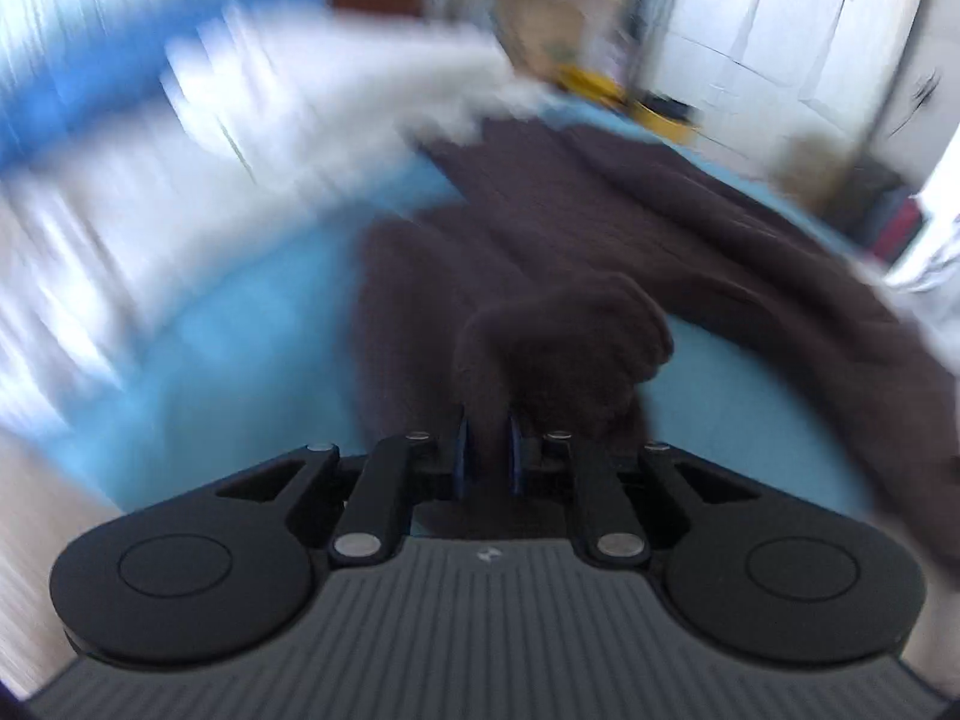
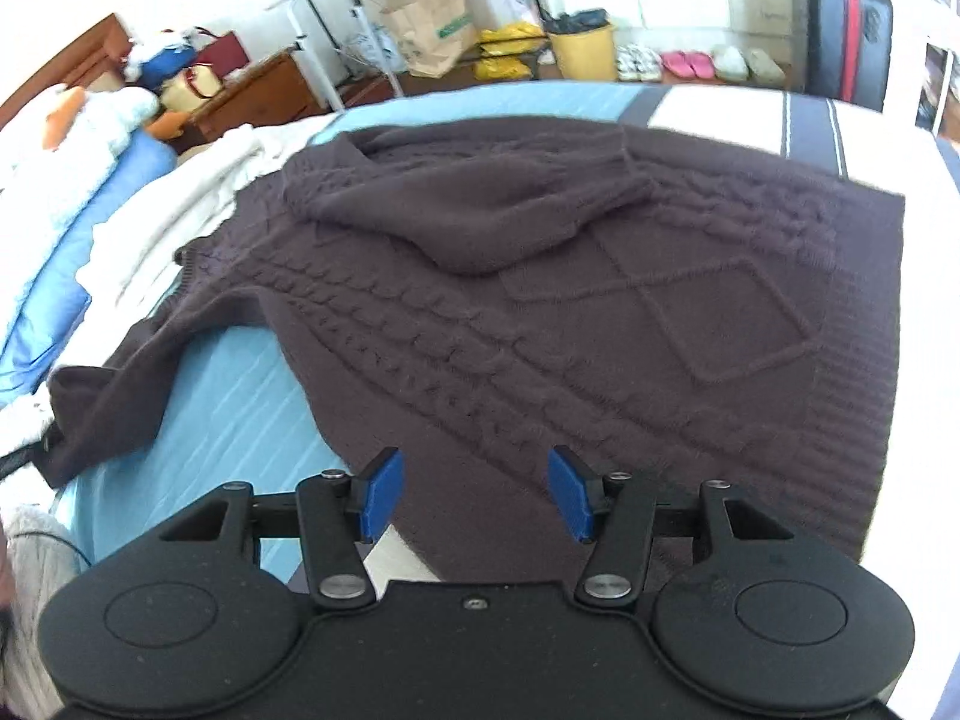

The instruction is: Fold clothes

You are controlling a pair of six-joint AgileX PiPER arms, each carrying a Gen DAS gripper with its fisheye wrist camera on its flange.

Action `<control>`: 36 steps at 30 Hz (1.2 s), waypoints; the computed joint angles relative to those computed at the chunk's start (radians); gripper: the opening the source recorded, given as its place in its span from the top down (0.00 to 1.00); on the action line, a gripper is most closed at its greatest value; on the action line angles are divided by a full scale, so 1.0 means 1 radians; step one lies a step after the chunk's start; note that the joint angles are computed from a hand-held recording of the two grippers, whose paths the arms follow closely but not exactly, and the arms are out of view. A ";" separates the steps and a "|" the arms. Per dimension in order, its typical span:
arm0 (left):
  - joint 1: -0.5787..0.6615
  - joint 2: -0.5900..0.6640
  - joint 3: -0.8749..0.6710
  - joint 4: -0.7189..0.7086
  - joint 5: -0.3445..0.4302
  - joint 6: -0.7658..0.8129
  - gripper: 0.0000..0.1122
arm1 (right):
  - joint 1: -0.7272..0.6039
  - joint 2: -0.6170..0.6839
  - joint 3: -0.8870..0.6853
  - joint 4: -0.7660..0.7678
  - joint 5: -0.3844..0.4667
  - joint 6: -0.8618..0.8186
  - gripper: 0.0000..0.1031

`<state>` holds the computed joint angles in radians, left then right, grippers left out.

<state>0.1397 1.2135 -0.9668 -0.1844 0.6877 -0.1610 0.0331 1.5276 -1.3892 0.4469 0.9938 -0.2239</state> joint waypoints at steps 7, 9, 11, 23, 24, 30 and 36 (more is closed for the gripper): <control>-0.125 -0.003 0.019 -0.308 0.047 0.307 0.80 | 0.081 0.022 0.005 0.074 0.001 -0.051 0.42; -0.080 -0.025 0.018 -0.443 0.057 0.457 0.64 | 0.110 0.011 0.015 0.066 -0.012 -0.063 0.42; -0.065 -0.076 0.028 -0.447 -0.011 0.497 0.53 | 0.127 0.006 0.024 0.076 -0.020 -0.080 0.42; 0.075 0.380 -0.353 -0.227 0.215 0.551 0.25 | 0.152 -0.013 0.050 0.099 -0.070 -0.147 0.42; 0.095 0.356 -0.281 -0.319 0.186 0.618 0.25 | 0.149 -0.016 0.055 0.105 -0.074 -0.155 0.42; -0.032 0.239 -0.054 -0.268 -0.114 0.714 0.89 | 0.175 0.029 0.031 0.079 -0.067 -0.126 0.42; -0.044 0.145 -0.009 0.051 -0.223 0.269 0.94 | 0.222 0.032 0.037 0.044 -0.069 -0.131 0.42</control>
